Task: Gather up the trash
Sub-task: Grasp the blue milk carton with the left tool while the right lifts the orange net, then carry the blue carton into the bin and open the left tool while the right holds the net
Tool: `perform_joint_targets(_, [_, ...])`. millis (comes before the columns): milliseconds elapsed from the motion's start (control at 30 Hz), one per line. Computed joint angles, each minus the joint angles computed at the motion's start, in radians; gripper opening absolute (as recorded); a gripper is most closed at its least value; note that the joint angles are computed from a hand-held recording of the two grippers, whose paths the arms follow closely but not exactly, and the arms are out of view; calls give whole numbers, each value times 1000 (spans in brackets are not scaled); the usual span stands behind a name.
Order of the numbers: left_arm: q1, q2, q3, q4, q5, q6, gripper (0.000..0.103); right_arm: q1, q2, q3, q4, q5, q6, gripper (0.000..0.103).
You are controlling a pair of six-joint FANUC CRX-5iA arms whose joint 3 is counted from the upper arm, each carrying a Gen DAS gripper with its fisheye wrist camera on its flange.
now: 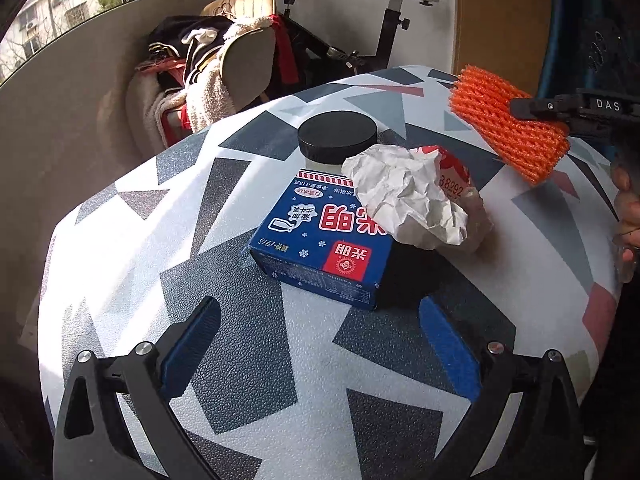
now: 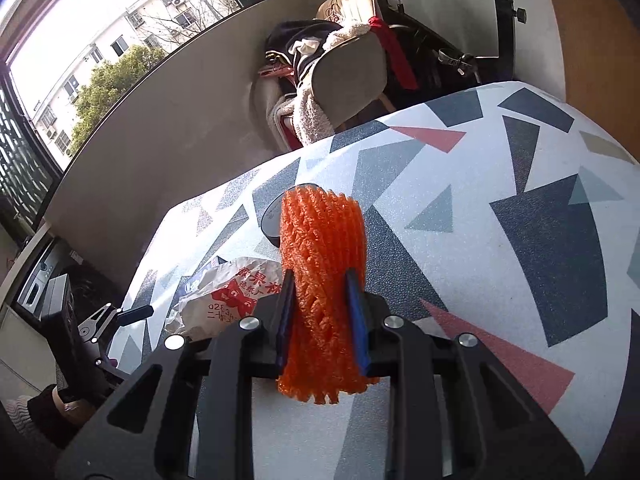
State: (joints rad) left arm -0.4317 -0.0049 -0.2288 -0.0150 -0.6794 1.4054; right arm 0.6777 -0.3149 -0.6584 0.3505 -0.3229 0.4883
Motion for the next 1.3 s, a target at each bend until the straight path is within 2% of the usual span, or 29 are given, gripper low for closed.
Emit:
perform_joint_targets(67, [23,28,14,41,-9,-58,97,-3,-2,-3,-12,6,0,27])
perform_joint_targets(133, [38,40,10,72,28,-112,97,-4,-1,-2,-28,9,12,27])
perform_joint_targets(200, [55,52,-3,157,57,-217,97,-3,1,-6,-21,11,13,27])
perform_joint_targets(267, [59,86,18,215,39,-301,97,-4,4,-10,-8,16,10,27])
perform_joint_targets(400, [47,148,85,194,-13,-341,97,-4,7,-1,-42,15,45,27])
perform_joint_targets(533, [51,188,106,227,-41,-385,97,0,7,0,-39,6,67,27])
perform_joint_targets(567, [52,188,102,239,-37,-379,94,2,6,-4,-20,4,56,27])
perform_joint_targets(600, [54,188,101,244,-36,-367,80,5,3,-9,-5,2,49,27])
perform_joint_targets(700, [58,170,84,233,-21,-301,80,13,-7,-13,-12,1,65,27])
perform_joint_targets(767, [62,150,70,217,-18,-267,80,26,-22,-34,50,4,29,27])
perform_joint_targets(833, [65,128,67,172,-28,-209,80,44,-38,-54,117,-2,-11,27])
perform_joint_targets(967, [59,75,73,45,-79,-44,80,79,-71,-78,168,-18,-53,27])
perform_joint_targets(1300, [51,-203,-144,111,-21,70,80,180,-172,-138,253,-98,-180,27])
